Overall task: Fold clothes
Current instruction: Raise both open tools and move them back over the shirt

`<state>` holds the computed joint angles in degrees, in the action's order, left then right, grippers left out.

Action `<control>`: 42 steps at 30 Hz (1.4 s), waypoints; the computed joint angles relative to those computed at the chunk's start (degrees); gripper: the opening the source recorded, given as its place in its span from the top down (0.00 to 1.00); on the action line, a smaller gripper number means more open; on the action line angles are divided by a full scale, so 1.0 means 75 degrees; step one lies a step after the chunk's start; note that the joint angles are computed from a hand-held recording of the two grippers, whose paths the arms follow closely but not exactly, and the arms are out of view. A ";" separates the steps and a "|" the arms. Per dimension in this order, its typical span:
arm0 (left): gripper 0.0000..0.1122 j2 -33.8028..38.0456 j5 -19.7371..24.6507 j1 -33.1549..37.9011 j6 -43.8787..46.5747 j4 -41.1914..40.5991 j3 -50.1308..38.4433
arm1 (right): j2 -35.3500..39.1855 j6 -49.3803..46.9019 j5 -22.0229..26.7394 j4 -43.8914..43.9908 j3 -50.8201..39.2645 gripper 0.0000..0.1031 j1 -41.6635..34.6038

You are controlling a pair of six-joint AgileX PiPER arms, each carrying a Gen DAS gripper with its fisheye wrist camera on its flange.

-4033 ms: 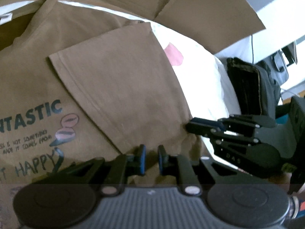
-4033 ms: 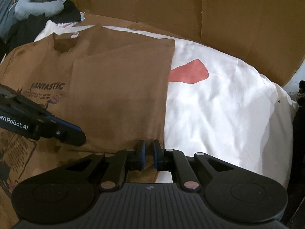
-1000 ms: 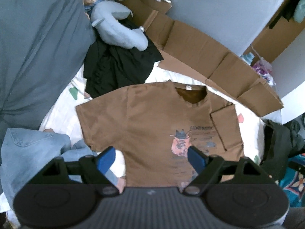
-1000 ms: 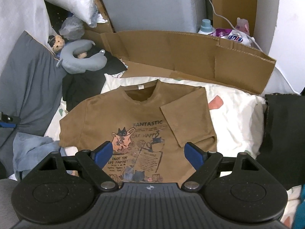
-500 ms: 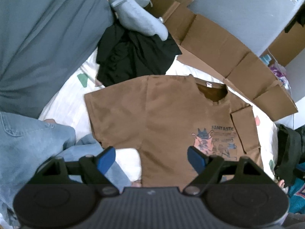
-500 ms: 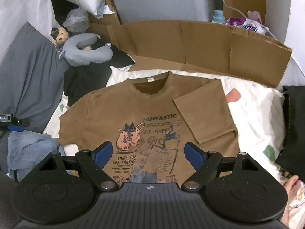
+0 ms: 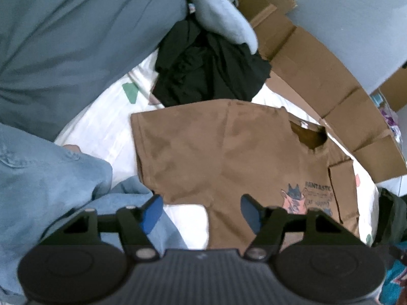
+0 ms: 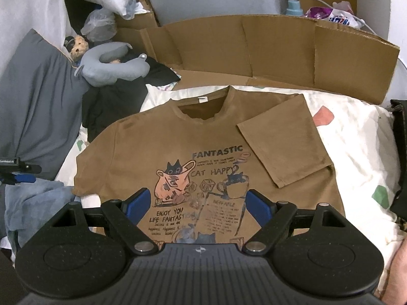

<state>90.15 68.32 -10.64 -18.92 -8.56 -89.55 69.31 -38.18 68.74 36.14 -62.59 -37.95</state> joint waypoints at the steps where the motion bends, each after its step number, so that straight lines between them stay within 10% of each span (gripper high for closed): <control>1: 0.43 0.0038 -0.0139 0.0057 -0.0036 -0.0062 0.0134 | -0.0009 -0.0046 -0.0090 -0.0003 0.0104 0.17 0.0060; 18: 0.47 0.1094 -0.1922 0.0127 -0.1805 -0.0180 0.1446 | 0.0375 0.0055 -0.1465 -0.0386 0.1346 0.17 0.1093; 28: 0.40 0.1679 -0.1992 -0.0169 -0.2766 0.0535 0.1354 | 0.0785 0.0055 -0.1830 -0.0294 0.1384 0.17 0.1500; 42: 0.46 0.0802 -0.3447 -0.0026 -0.4868 0.1248 0.3049 | 0.0768 0.0030 -0.2088 -0.0272 0.1834 0.17 0.1527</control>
<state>96.16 42.46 -10.84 -55.43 0.80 -66.68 75.07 -37.96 53.08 34.10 -48.84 -26.50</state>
